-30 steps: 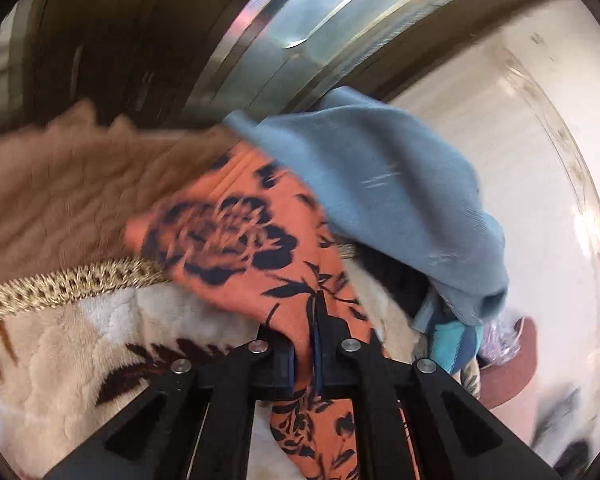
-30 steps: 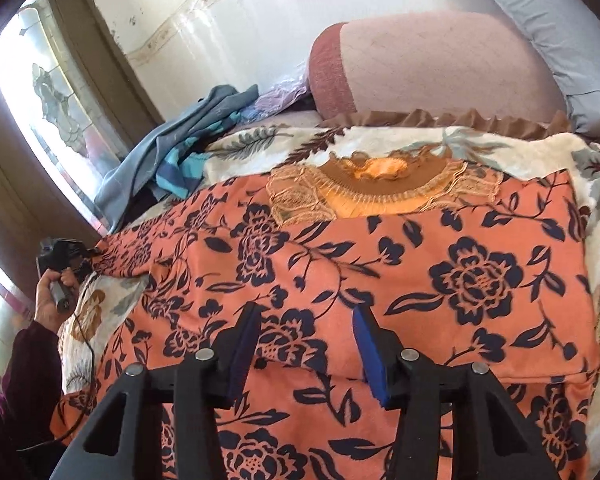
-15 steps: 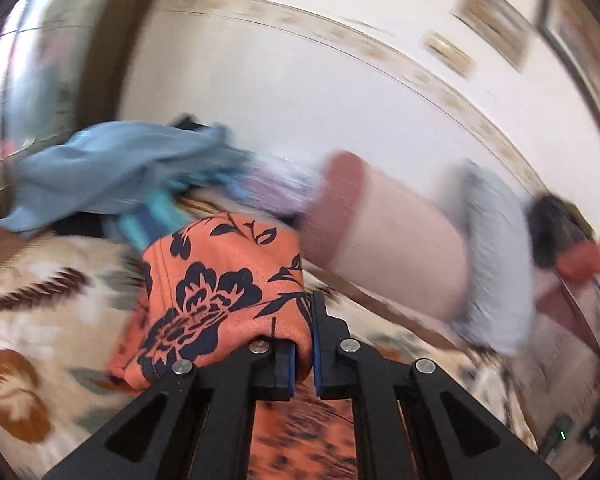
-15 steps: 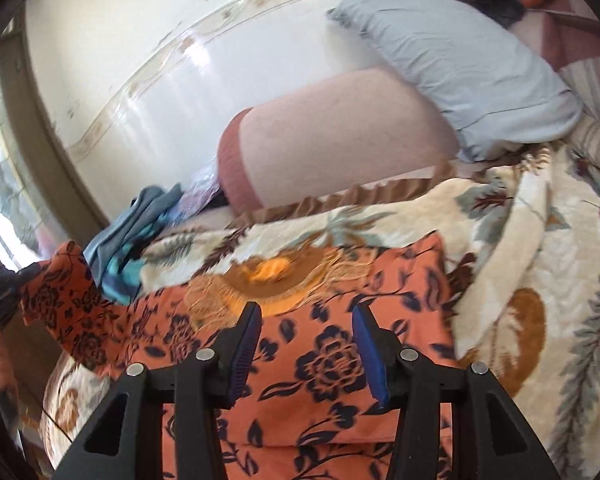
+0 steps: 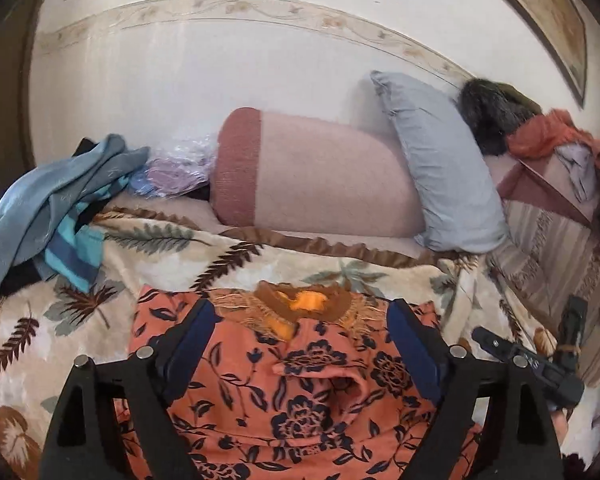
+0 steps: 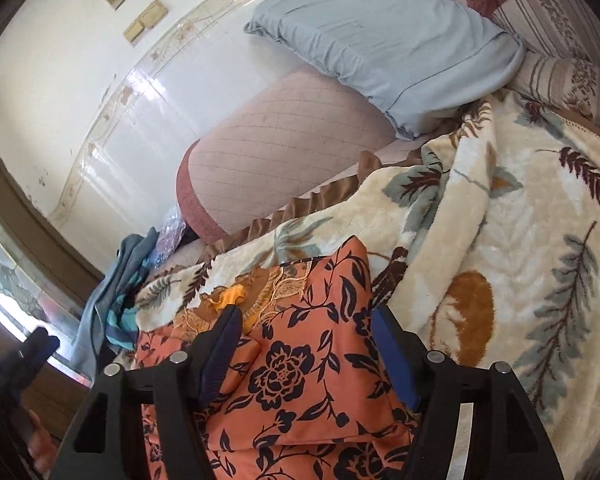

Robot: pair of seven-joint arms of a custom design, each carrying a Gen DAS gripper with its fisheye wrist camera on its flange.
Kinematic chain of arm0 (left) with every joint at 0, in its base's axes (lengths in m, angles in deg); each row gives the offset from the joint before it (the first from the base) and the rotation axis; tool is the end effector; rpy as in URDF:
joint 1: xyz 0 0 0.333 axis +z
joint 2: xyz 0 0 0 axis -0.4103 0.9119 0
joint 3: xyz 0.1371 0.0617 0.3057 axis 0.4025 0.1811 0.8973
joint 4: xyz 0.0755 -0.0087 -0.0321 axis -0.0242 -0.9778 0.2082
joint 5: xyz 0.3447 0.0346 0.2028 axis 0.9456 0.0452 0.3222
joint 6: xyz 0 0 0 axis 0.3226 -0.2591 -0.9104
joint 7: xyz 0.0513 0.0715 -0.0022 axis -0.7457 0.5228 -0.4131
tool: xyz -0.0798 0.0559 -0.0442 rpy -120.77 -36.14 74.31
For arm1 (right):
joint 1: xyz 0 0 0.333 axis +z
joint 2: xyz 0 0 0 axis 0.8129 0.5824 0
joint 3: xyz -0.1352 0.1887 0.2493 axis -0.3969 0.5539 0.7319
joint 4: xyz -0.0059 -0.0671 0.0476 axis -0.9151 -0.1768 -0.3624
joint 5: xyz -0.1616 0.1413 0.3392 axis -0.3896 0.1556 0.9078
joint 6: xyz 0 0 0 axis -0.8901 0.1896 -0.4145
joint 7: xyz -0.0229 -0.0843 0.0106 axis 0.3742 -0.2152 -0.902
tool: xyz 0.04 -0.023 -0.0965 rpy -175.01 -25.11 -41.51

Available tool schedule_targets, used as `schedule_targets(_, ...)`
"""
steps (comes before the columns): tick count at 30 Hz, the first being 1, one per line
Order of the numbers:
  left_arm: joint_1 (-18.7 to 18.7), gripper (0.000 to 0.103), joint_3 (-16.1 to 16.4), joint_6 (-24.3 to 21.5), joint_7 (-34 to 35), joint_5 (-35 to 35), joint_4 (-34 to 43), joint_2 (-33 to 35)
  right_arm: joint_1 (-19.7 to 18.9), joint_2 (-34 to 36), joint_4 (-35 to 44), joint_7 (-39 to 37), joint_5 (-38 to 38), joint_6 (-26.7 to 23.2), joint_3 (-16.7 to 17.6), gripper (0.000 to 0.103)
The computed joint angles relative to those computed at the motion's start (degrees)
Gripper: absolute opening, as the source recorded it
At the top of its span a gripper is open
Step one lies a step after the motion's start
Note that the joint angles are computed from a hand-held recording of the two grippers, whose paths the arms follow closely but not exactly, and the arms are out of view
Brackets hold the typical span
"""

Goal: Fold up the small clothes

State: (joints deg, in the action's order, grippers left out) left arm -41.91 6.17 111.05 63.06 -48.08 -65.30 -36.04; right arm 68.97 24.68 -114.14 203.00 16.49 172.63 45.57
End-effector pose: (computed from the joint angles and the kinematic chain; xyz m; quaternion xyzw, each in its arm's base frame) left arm 0.4184 -0.3811 0.6487 -0.6490 0.6114 -0.3828 0.2419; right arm 0.4248 0.2462 0.5564 -0.5374 0.7064 -0.1055 0.4483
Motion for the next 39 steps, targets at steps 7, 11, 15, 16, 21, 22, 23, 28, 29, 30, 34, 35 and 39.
schedule_targets(7,0.44,0.088,2.83,-23.93,-4.11,-5.41,1.37,4.98,5.54,7.30,8.34,-7.64,-2.32,-2.06,0.75,0.070)
schedule_targets(11,0.28,0.088,4.64,-29.18,-2.88,-9.09,0.23,6.49,3.97,12.90,18.00,-3.10,-19.57,-9.00,6.17,0.070)
schedule_targets(15,-0.28,0.088,5.42,-30.48,0.66,-11.70,-0.58,7.95,7.87,20.24,29.23,0.41,-38.46,-26.30,8.97,0.070)
schedule_targets(16,-0.48,0.089,5.45,-30.33,1.27,-11.66,-0.76,8.16,9.50,22.36,31.59,-0.78,-40.38,-31.09,8.97,0.070)
schedule_targets(21,-1.08,0.089,5.50,-30.99,2.22,-10.35,-1.35,7.41,14.39,26.74,36.24,5.10,-40.86,-48.07,5.04,0.068)
schedule_targets(22,-0.97,0.090,5.66,-30.73,2.52,-10.84,-1.65,7.07,12.59,24.80,34.32,5.36,-31.88,-45.28,4.01,0.068)
schedule_targets(23,-0.82,0.090,5.82,-30.26,2.94,-11.55,-2.12,6.57,10.87,22.39,31.73,5.07,-21.95,-42.68,2.82,0.068)
schedule_targets(28,0.07,0.090,5.80,-29.65,4.42,-12.48,-3.20,5.29,8.93,10.04,15.92,4.12,0.70,-33.14,-3.13,0.068)
schedule_targets(29,0.19,0.090,5.77,-29.90,4.75,-12.08,-3.20,5.34,8.31,8.33,14.34,6.93,-1.16,-33.05,-2.99,0.068)
schedule_targets(30,0.25,0.090,5.75,-29.89,5.01,-12.09,-3.40,5.13,7.62,6.88,13.14,9.42,-2.91,-32.58,-2.77,0.068)
schedule_targets(34,0.80,0.090,5.86,-28.82,5.29,-12.86,-4.64,3.94,4.19,3.55,10.59,16.25,-11.26,-27.22,-0.80,0.070)
schedule_targets(35,0.98,0.090,5.76,-29.18,5.16,-12.19,-4.65,3.97,3.62,3.57,10.89,16.78,-13.51,-26.60,-0.29,0.070)
schedule_targets(39,0.76,0.087,5.08,-31.65,5.78,-9.06,-3.80,4.65,4.48,5.86,11.70,13.16,-13.60,-19.87,-1.58,0.070)
